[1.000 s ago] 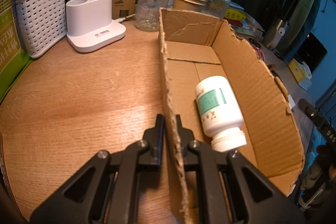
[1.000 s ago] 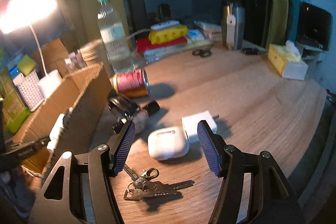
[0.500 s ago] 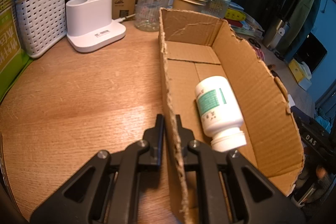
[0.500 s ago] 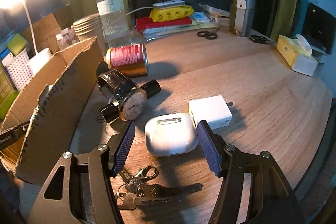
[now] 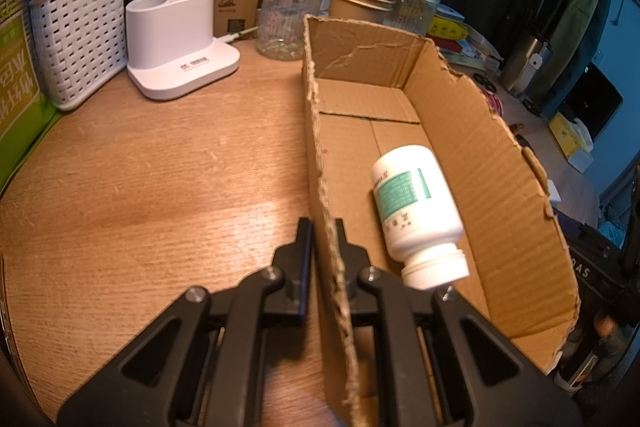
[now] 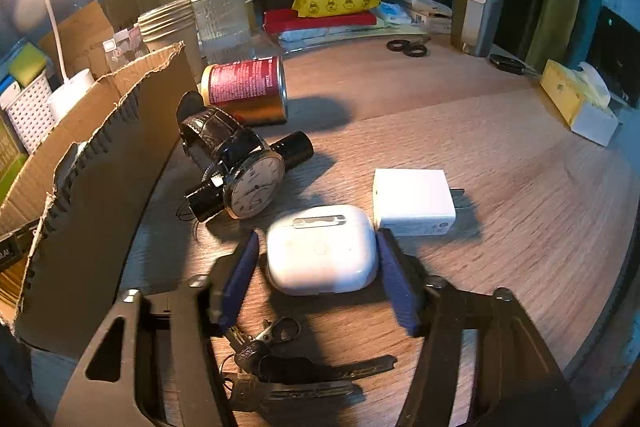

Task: Organize rigid objects
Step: 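Move the right tool to the white earbud case and grasp it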

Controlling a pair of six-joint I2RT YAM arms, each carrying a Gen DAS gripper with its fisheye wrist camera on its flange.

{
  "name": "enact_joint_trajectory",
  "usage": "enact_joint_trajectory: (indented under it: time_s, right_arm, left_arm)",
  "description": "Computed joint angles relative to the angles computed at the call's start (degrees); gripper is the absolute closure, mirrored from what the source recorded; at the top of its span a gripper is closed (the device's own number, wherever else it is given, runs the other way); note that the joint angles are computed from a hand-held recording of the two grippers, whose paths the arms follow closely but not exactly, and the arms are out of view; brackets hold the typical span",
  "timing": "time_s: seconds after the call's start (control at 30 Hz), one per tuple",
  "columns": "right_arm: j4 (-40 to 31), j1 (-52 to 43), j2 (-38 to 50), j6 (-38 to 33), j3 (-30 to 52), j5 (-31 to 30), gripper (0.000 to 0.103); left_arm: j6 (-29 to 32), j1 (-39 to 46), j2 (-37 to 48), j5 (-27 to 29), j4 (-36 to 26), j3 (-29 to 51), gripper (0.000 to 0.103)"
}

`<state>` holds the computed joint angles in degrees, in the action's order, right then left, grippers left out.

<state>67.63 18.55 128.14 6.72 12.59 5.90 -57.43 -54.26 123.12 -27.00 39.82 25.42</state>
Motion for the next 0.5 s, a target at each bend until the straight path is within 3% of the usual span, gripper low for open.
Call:
enact_joint_trajectory:
  time_s: [0.5]
  right_arm:
    - [7.9, 3.0, -2.5, 1.2, -5.6, 2.6, 0.046]
  left_arm:
    - [0.0, 0.0, 0.0, 0.0, 0.1, 0.0, 0.094]
